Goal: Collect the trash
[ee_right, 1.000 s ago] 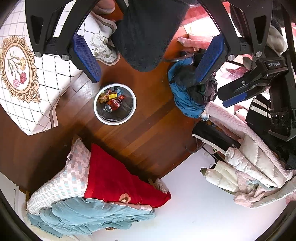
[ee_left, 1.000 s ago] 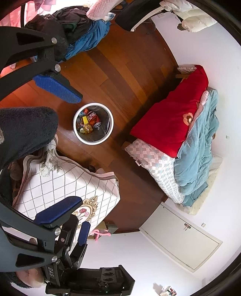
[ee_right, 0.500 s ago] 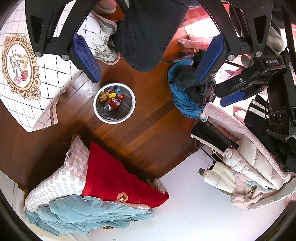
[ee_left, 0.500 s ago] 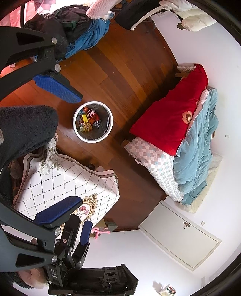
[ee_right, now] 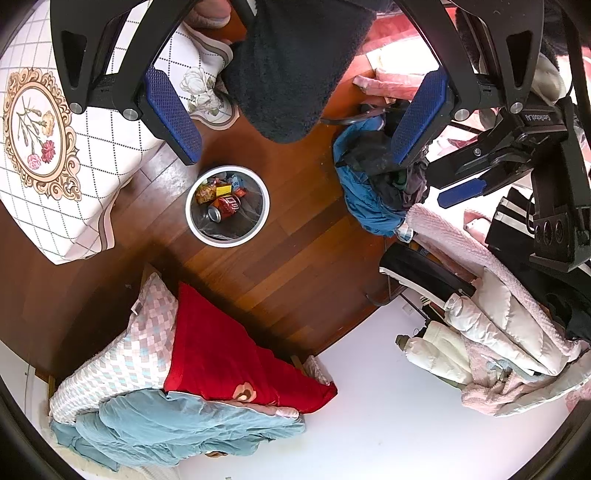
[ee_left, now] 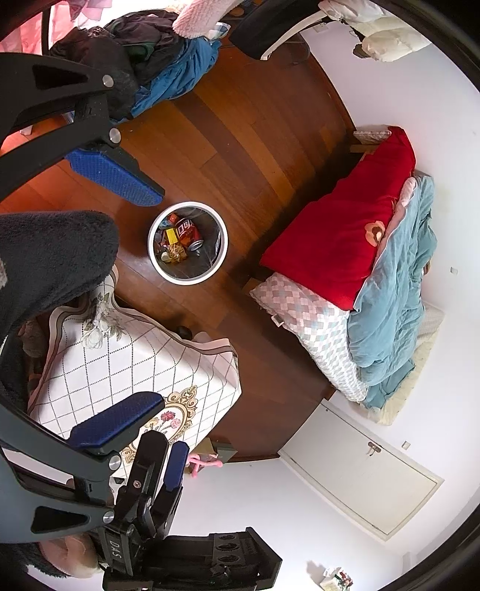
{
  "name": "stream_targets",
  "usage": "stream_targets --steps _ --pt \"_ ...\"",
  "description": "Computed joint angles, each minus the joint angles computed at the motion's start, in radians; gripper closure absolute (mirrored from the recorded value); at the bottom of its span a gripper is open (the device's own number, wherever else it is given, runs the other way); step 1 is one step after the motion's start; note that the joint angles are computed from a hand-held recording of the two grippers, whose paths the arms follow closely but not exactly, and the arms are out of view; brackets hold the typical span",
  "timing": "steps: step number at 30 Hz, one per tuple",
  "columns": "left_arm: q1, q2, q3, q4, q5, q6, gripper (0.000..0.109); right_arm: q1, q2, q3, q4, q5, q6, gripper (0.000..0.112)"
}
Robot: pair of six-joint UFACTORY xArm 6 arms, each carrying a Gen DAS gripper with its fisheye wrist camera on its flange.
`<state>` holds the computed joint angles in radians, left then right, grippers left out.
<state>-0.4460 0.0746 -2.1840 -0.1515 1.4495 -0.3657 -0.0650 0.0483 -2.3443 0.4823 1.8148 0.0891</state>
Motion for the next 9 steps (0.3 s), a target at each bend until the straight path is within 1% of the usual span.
stream_targets --steps 4,7,9 --pt "-0.001 0.000 0.001 0.001 0.001 0.005 0.006 -0.003 -0.005 0.010 0.003 -0.006 -0.003 0.009" --pt "-0.008 -0.020 0.031 0.019 -0.024 0.010 0.006 -0.006 -0.007 0.015 0.003 -0.007 -0.008 0.009" --pt "-0.008 -0.023 0.035 0.011 -0.027 0.008 0.006 -0.011 -0.006 0.013 0.005 -0.005 -0.011 0.009"
